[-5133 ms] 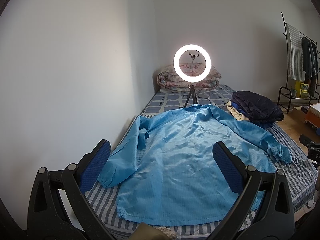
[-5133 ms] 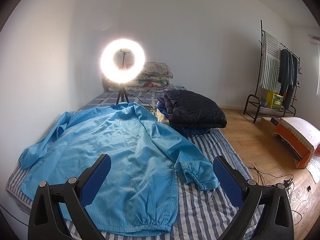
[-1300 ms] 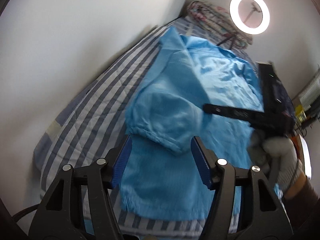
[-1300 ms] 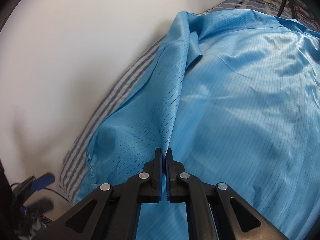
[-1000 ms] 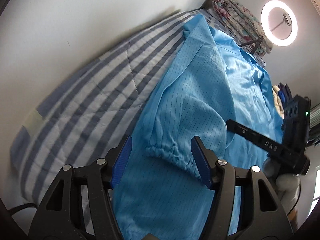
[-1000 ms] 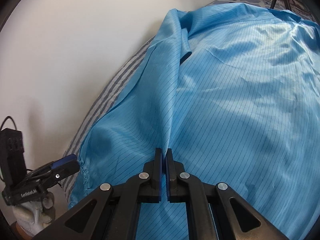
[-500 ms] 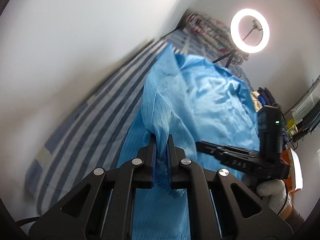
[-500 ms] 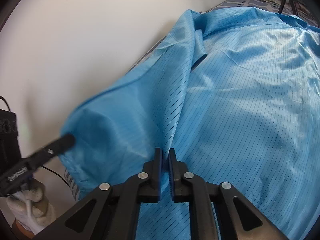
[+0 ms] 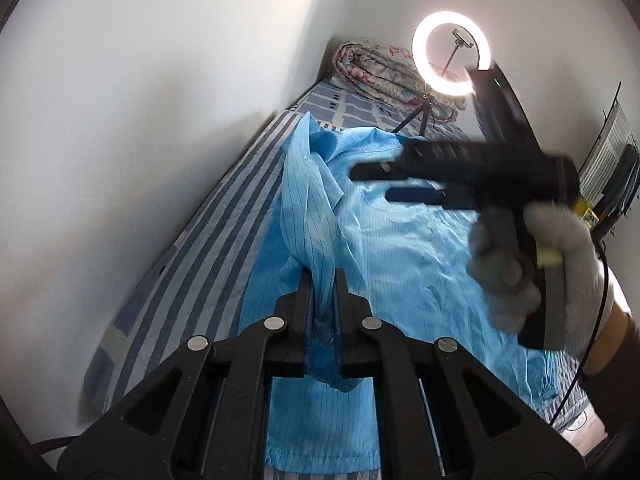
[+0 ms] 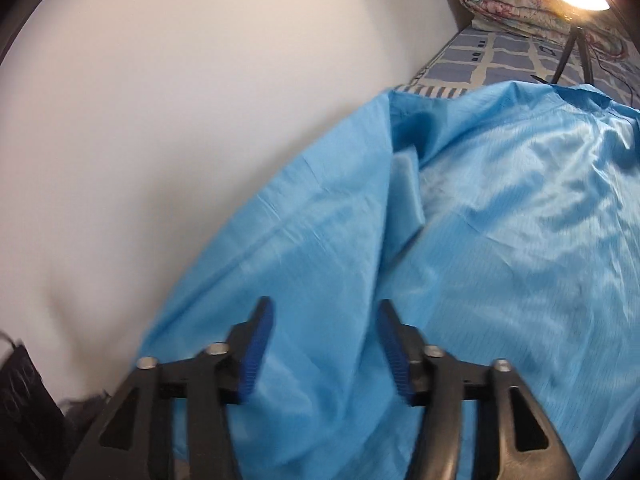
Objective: Fold large clothes
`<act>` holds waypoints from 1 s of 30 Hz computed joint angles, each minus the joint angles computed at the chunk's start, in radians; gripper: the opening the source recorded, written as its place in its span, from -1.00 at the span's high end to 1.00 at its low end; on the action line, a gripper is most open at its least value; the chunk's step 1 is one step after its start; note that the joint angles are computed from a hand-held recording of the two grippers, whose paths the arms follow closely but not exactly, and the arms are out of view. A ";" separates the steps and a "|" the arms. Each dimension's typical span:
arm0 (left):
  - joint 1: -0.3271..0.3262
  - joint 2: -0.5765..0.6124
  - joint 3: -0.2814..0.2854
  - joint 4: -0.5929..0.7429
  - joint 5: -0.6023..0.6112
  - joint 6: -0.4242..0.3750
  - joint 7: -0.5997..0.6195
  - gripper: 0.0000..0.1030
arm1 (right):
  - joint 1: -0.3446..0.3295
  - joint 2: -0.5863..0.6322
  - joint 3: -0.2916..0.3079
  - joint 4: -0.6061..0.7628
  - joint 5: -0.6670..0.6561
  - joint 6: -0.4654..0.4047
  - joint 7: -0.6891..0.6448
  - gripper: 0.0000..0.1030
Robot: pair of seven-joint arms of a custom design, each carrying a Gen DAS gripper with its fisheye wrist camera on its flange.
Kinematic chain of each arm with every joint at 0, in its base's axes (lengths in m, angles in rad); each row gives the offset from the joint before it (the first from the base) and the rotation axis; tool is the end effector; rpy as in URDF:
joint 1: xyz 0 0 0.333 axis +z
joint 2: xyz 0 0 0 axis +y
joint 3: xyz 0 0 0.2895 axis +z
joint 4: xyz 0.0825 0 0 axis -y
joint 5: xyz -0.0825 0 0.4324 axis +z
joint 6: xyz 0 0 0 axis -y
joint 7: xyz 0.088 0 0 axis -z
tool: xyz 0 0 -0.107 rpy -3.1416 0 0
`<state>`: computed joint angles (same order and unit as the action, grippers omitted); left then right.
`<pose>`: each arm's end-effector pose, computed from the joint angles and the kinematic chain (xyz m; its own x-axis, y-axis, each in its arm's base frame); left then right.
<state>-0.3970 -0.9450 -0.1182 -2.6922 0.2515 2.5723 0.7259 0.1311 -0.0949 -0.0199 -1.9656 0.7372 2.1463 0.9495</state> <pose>0.3391 -0.2001 0.5636 0.0516 -0.9564 0.2876 -0.6646 -0.2478 -0.7049 0.6023 0.0953 0.5115 0.4624 -0.7675 -0.4439 -0.8440 -0.2277 -0.4855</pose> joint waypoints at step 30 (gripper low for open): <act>-0.198 -0.036 0.062 -0.009 -0.151 0.061 0.169 -0.03 | -0.112 -0.147 -0.114 -0.201 0.123 -0.035 0.085 1.00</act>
<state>-0.5945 -0.9806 -0.0560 -2.7013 0.1000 2.6338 0.8954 0.0192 -0.2417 -0.1335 -2.1670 0.8600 2.1115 1.0341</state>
